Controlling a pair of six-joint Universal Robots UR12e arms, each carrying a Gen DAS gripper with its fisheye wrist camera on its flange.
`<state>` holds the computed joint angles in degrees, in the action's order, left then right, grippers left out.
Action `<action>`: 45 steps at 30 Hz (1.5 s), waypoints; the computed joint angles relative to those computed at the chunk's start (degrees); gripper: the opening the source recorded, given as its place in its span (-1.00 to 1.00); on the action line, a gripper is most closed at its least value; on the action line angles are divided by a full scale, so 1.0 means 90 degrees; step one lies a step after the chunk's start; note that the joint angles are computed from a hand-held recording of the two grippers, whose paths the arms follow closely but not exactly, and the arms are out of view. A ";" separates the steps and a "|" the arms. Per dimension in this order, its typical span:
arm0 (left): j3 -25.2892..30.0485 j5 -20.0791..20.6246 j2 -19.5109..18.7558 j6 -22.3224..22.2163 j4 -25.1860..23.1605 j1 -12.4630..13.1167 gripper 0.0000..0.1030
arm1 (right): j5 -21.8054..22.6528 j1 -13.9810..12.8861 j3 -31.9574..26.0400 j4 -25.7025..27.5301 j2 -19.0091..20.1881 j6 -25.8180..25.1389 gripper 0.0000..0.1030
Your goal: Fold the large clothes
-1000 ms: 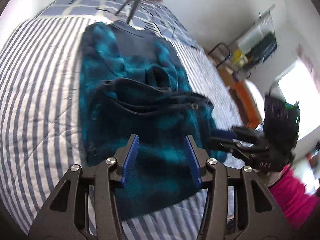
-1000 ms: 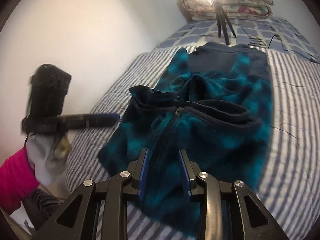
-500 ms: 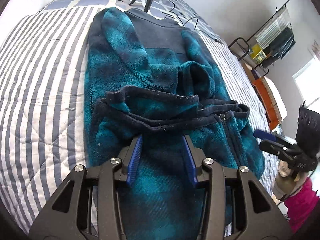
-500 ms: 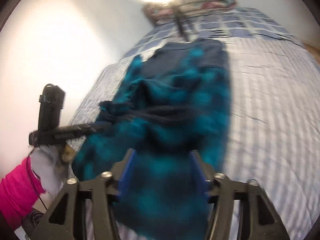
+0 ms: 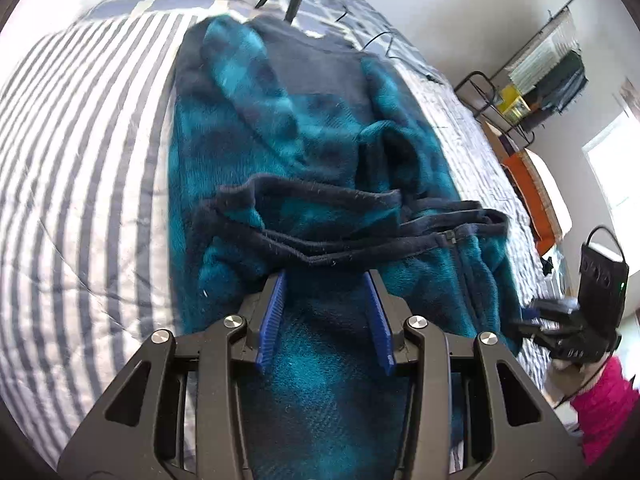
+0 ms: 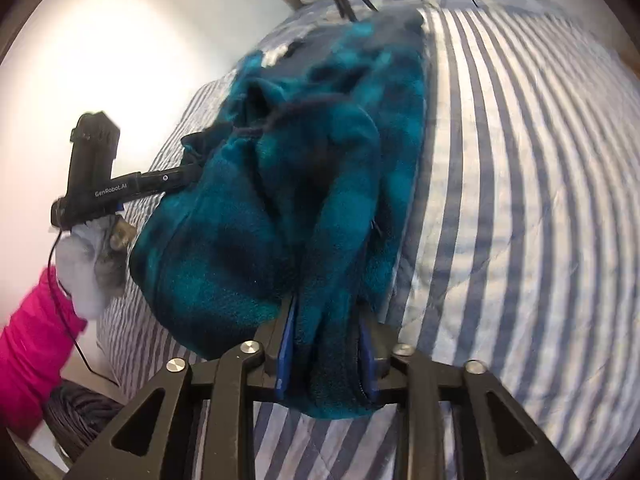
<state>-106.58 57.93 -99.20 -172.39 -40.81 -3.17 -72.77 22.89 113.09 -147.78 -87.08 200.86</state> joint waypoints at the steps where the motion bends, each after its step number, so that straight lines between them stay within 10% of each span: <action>1: 0.0043 -0.0122 0.0023 0.0038 -0.0044 0.0066 -0.18 | -0.0169 0.0028 -0.0059 0.0009 -0.0047 -0.0181 -0.26; 6: 0.0351 -0.0238 -0.0098 -0.0216 0.0503 0.0337 0.08 | -0.0594 -0.0123 -0.0139 -0.0862 -0.0091 -0.0427 0.15; 22: 0.2361 0.1381 -0.2046 -0.0022 0.0329 0.0001 0.08 | -0.0661 -0.0727 -0.1694 -0.0378 0.1586 -0.0155 0.12; 35: 0.3115 0.1042 -0.2611 0.0065 0.0293 -0.0016 0.25 | -0.0256 -0.0964 -0.2806 -0.0497 0.2691 0.0048 0.14; 38: 0.3279 0.1085 -0.2698 0.0157 0.0212 -0.0115 0.08 | -0.0167 -0.0983 -0.3012 -0.0434 0.2836 -0.0016 -0.11; 42: 0.3392 0.1135 -0.2756 0.0329 0.0130 -0.0188 -0.72 | -0.0031 -0.0974 -0.3222 -0.0315 0.2956 -0.0024 -0.57; 45: 0.3351 0.1183 -0.2734 0.0337 0.0253 -0.0213 -0.77 | -0.0249 -0.0894 -0.3303 -0.0268 0.2950 -0.0297 -0.81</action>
